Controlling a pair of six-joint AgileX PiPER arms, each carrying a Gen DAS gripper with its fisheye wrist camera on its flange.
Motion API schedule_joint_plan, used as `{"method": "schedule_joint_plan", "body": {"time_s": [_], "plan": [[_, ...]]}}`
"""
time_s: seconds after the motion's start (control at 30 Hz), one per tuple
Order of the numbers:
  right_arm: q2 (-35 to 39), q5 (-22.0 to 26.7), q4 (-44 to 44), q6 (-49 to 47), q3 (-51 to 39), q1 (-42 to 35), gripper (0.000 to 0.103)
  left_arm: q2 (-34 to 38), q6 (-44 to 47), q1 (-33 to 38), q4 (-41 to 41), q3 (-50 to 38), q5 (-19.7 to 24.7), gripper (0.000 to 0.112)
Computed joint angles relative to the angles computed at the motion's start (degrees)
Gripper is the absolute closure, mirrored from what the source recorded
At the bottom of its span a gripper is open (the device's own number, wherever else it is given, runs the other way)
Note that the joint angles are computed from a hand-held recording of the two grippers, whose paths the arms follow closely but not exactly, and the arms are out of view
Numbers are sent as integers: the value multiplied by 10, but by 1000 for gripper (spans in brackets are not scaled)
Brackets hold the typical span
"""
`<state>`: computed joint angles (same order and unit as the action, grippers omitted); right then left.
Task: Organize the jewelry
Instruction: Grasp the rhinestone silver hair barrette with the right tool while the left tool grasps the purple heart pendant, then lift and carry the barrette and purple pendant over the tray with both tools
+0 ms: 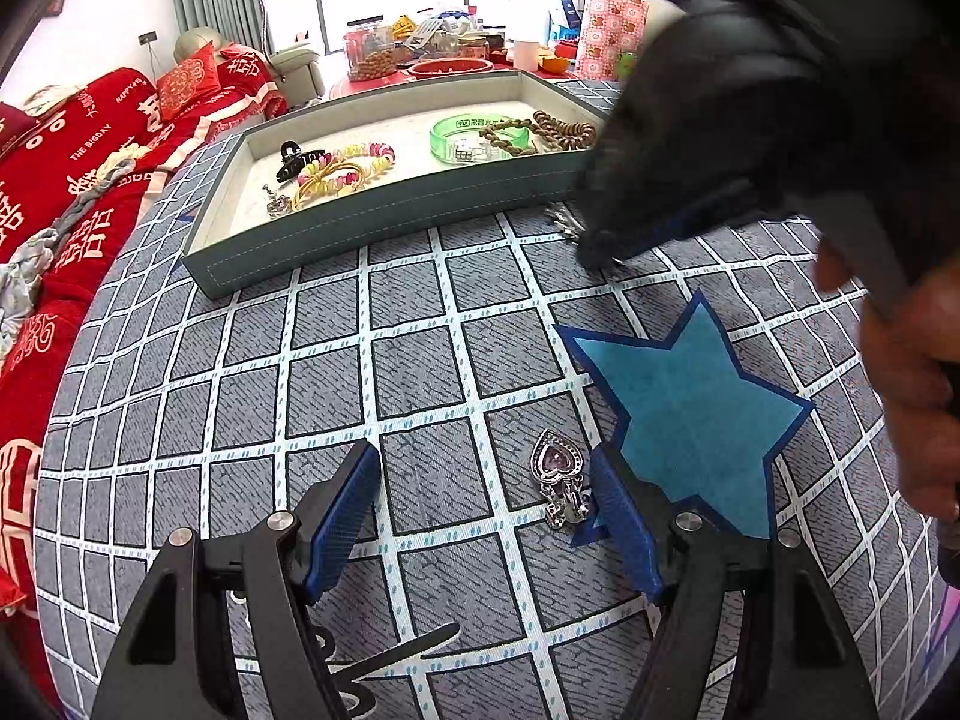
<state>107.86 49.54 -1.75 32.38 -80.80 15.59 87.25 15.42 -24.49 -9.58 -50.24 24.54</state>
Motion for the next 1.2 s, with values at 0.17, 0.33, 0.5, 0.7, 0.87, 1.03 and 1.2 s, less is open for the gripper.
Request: {"method": "schedule_joint_plan", "body": {"time_s": [0.17, 0.33, 0.5, 0.7, 0.87, 1.03, 1.2], "plan": [[-53, -70, 20, -16, 88, -13, 92, 1, 77, 9, -60, -7, 14, 65], [-99, -112, 42, -27, 153, -23, 92, 3, 171, 30, -141, -13, 40, 81], [-153, -144, 78, -52, 216, -40, 92, 2, 229, 69, -210, -23, 74, 81], [-195, -161, 137, -91, 257, -62, 92, -1, 266, 111, -239, -42, 102, 81], [-220, -168, 187, -123, 280, -77, 92, -2, 273, 135, -243, -61, 111, 81], [-235, -163, 188, -120, 282, -79, 92, -3, 277, 150, -243, -76, 115, 81], [-225, -156, 161, -101, 273, -65, 92, 0, 284, 164, -248, -85, 121, 81]]}}
